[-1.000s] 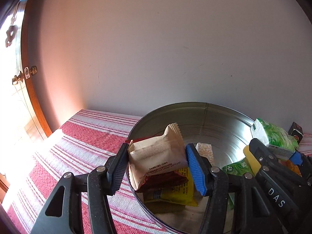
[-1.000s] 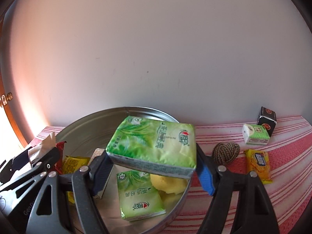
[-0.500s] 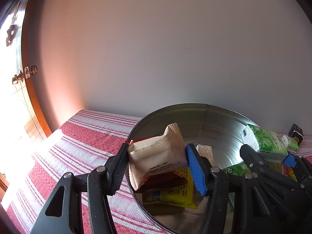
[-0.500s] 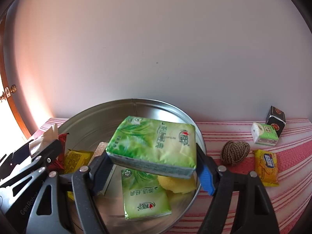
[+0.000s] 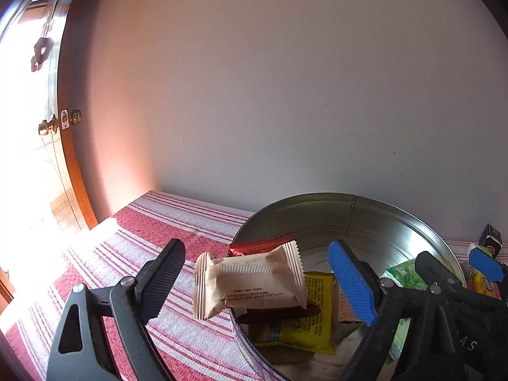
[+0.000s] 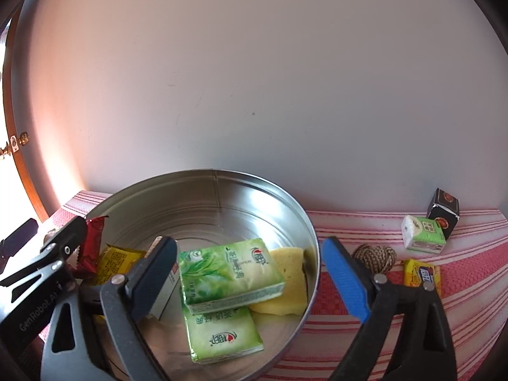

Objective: Organize objects
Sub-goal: 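Open the left tool to drop the pastry into the tin while the right tool releases the green pack, then grasp the yellow cracker packet with the right tool while the left tool moves toward the rope ball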

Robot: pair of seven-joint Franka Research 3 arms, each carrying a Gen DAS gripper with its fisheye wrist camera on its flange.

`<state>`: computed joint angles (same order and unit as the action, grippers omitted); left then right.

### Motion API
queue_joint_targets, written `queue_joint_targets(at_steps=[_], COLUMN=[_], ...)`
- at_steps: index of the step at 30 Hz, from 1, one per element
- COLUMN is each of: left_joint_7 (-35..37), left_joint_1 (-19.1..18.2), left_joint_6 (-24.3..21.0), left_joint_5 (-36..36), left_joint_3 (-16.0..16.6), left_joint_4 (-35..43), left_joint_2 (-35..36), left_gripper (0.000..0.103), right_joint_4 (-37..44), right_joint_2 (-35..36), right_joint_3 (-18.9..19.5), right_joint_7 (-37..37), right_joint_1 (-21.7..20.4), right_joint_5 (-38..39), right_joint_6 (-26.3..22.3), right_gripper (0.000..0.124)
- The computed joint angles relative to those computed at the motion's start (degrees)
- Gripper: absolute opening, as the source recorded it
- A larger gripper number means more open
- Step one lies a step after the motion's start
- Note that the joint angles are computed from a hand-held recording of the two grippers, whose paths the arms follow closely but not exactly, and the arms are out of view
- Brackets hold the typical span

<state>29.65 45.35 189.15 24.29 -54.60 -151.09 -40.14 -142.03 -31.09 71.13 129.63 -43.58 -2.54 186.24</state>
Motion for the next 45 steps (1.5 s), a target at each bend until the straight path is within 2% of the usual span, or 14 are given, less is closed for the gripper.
queue_joint_targets(at_steps=[2, 5, 9, 15, 21, 28, 38, 41, 45], left_joint_7=[-0.4, -0.7, -1.4, -3.3, -6.9, -8.3, -10.6, -10.8, -10.6], left_joint_1=[-0.9, -0.6, 0.1, -1.1, 0.8, 0.5, -3.3, -5.1, -7.9], left_joint_6=[2.1, 3.8, 3.5, 1.8, 1.4, -0.1, -1.0, -1.1, -1.5], left_joint_5=[-0.8, -3.4, -5.9, -6.5, -6.0, -3.0, 0.3, 1.1, 2.0], left_joint_3=[1.4, 1.0, -0.2, 0.6, -2.2, -4.1, -4.0, -3.3, -2.1], left_joint_4=[-0.7, -2.1, -2.9, -3.5, -4.0, -3.5, -4.7, -5.2, -5.6], left_joint_2=[1.0, -1.2, -4.2, -4.1, -8.8, -10.2, -14.9, -15.0, -13.8], left_gripper=[0.099, 0.099, 0.102, 0.102, 0.102, 0.102, 0.102, 0.102, 0.102], right_joint_4=[-0.3, -0.3, -0.4, -1.2, -3.2, -6.2, -11.5, -14.1, -17.7], right_joint_2=[0.2, -0.6, -2.0, -3.4, -4.5, -5.1, -8.5, -9.1, -9.1], right_joint_3=[-0.5, -0.8, -0.8, -2.1, -4.7, -8.8, -14.5, -18.0, -25.1], right_joint_7=[0.3, 0.3, 0.4, 1.4, 2.2, 2.6, 1.6, 0.5, -1.0], right_joint_1=[0.4, 1.0, 1.4, 2.7, 4.6, 7.8, 12.0, 14.1, 18.1], right_joint_5=[0.4, 0.5, 0.2, 0.2, 0.1, -0.2, -2.3, -3.0, -2.8], right_joint_6=[0.7, 0.0, -0.4, -1.2, -1.5, -2.2, -3.9, -4.4, -5.2], right_gripper=[0.099, 0.099, 0.099, 0.102, 0.102, 0.102, 0.102, 0.102, 0.102])
